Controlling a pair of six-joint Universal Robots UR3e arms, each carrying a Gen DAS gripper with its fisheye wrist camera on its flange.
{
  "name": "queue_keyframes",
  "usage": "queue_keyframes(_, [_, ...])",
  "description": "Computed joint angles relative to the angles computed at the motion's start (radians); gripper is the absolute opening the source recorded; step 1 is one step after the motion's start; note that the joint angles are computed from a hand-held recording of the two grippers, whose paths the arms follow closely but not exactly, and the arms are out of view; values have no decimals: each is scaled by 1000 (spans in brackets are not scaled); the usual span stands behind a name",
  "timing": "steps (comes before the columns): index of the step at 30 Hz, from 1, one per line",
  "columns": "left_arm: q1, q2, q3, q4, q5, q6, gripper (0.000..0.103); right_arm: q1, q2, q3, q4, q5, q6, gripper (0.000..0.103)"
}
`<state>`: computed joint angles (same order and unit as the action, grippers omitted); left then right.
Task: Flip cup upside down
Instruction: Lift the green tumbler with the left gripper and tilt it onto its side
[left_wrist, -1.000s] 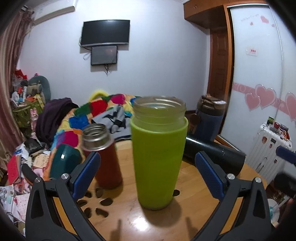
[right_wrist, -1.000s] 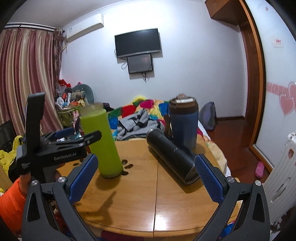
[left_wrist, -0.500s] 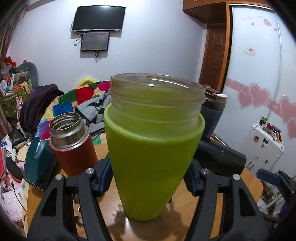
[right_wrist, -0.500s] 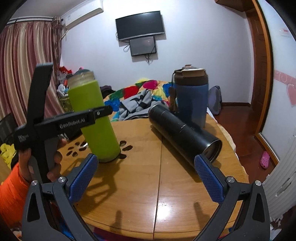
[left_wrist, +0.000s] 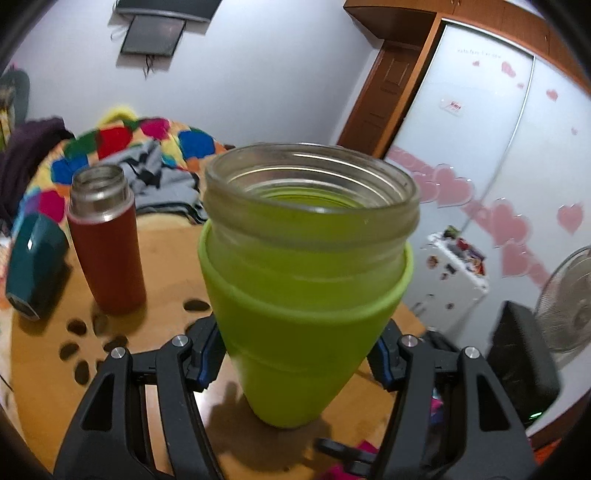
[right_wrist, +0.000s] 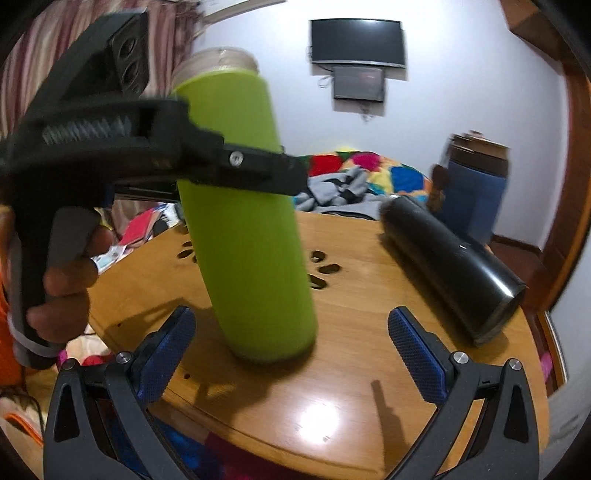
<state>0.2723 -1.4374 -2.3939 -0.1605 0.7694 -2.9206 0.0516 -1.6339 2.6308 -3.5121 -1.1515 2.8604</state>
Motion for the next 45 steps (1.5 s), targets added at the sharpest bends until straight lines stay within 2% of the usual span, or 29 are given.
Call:
queue_keyframes(5, [96,106,-20,-239,-108,120,64,109,161,-84,-82,-68,-29,101])
queue_keyframes(7, [131,145,-21,-339,-142,169,64,122,194,-107,-94,-65,-40,92])
queue_keyframes(9, [147,167,-22,-392,-159,200,64,130,209,-124,-87,-52,-50,71])
queue_keyframes(11, [155,172,-26,-403,-163,218,64,144,227,-136,-99,-70,-42,67])
queue_keyframes(15, [166,180,-37,-409,-174,238,64,145,245,-133,-133,-74,-43,66])
queue_keyframes(20, [179,176,-74,-278,-158,184,64,125,237,-113,-146,-36,-51,65])
queue_keyframes(22, [188,147,-74,-271,-162,182,65,125,232,-104,-155,-33,-49,65])
queue_keyframes(26, [187,86,-72,-213,-139,146,72,131,225,-82,-178,-29,-47,64])
queue_keyframes(31, [157,-42,-30,-172,-92,88,80,101,215,-52,-181,32,-55,63])
queue_keyframes(37, [172,-120,22,-275,-100,85,85,110,213,-39,-187,39,-49,62])
queue_keyframes(41, [187,-155,62,-390,-105,89,86,112,199,-25,-187,47,-45,62])
queue_keyframes(45, [198,-166,67,-423,-105,102,87,109,193,-22,-180,53,-48,62])
